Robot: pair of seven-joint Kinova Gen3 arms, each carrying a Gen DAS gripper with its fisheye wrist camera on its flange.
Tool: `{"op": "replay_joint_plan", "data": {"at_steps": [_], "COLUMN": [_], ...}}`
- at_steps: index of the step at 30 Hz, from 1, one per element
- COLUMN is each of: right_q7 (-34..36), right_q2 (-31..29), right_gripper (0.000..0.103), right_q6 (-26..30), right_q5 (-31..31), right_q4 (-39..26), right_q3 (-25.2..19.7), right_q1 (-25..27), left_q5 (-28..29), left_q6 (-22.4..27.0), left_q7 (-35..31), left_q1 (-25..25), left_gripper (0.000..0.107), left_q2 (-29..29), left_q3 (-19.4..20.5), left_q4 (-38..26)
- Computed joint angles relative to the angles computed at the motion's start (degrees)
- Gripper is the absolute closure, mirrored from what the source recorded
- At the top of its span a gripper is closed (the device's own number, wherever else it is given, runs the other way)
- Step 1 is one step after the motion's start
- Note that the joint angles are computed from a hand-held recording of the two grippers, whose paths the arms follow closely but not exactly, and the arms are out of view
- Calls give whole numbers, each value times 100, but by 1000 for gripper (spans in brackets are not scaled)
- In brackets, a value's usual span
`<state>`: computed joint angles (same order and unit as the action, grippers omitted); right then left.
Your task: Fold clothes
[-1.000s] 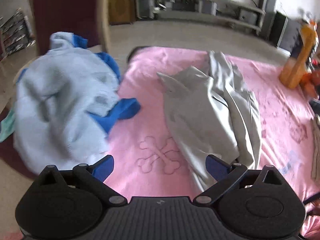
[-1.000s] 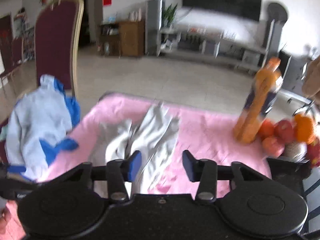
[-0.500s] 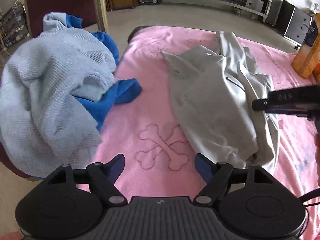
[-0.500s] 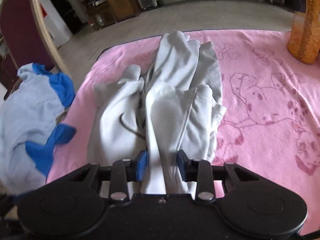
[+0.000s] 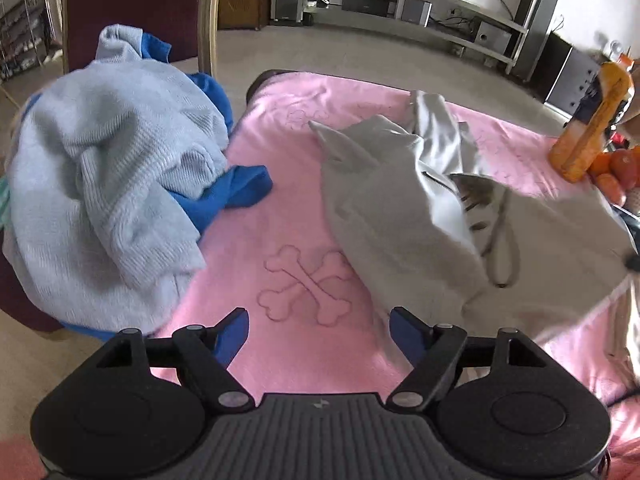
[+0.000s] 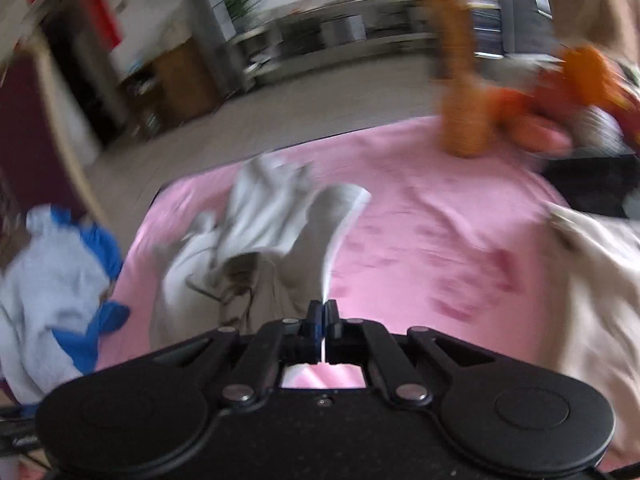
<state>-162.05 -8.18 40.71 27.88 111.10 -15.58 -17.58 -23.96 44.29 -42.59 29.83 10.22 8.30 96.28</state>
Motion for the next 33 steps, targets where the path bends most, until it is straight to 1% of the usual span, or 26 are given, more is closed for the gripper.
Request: {"op": "replay_joint_plan", "data": {"at_steps": [2, 4, 5, 6, 8, 9, 10, 12, 13, 14, 15, 17, 18, 20, 22, 23, 24, 25, 28, 30, 33], "right_q7": [-108, -22, 124, 284, 652, 756, 815, 862, 992, 1195, 1427, 1752, 1952, 2417, 2878, 3023, 3134, 3182, 3357, 3413, 3443], "right_q2": [-473, -632, -641, -648, -711, -757, -801, -866, -892, -888, -864, -832, -830, -848, -855, -859, -849, -828, -742, -704, -645], "right_gripper": [102, 102, 101, 98, 95, 93, 88, 86, 85, 83, 82, 77, 77, 76, 74, 72, 70, 68, 67, 66, 61], "right_q6": [138, 243, 186, 89, -334, -567, -800, -1266, -1499, -1732, -1965, -2212, -2312, -2515, -2756, -2832, -2891, -2897, -2884, -2864, -2857], "right_q5": [-184, -533, -766, -999, -1455, -1623, -1748, -1899, -2074, -2274, -2483, -2787, -2986, -3447, -3907, -4043, -4156, -4220, -4355, -4387, -4401], "right_q4": [317, 509, 581, 667, 945, 1073, 1206, 1427, 1528, 1591, 1650, 1693, 1720, 1792, 1881, 1906, 1919, 1908, 1856, 1821, 1770], "right_q3": [72, 18, 89, 169, 292, 432, 646, 1169, 1349, 1424, 1393, 1424, 1582, 2080, 2610, 2770, 2823, 2770, 2559, 2287, 1930], "right_q1": [138, 480, 574, 664, 912, 895, 772, 331, 221, 214, 304, 354, 246, -144, -590, -722, -755, -691, -495, -255, 60], "left_q5": [22, 137, 199, 261, 318, 278, 273, 301, 293, 344, 439, 681, 791, 928, 935, 940, 954, 1001, 1293, 1435, 1601], "left_q6": [43, 80, 88, 96, 144, 234, 367, 621, 744, 799, 815, 870, 934, 1112, 1266, 1332, 1393, 1389, 1376, 1395, 1344], "left_q7": [-24, -122, -165, -208, -237, -198, -202, -372, -486, -614, -743, -1035, -1156, -1313, -1448, -1501, -1545, -1587, -1683, -1649, -1749], "left_q1": [33, 29, 24, 20, 53, 110, 155, 231, 284, 288, 261, 150, 81, 7, -9, -15, -25, -67, -281, -374, -516], "left_gripper": [31, 31, 32, 32, 34, 37, 40, 56, 58, 62, 63, 65, 64, 64, 60, 56, 52, 52, 54, 66, 71], "left_q2": [27, 66, 90, 114, 179, 249, 346, 577, 710, 833, 944, 1162, 1285, 1572, 1851, 1971, 2079, 2161, 2333, 2431, 2540], "left_q3": [36, 70, 77, 82, 75, 60, 57, 72, 72, 59, 41, 1, -47, -165, -310, -374, -428, -465, -488, -530, -507], "left_q4": [-3, -38, -63, -87, -167, -278, -444, -843, -1080, -1301, -1503, -1906, -2128, -2632, -3069, -3226, -3352, -3394, -3356, -3304, -3297]}}
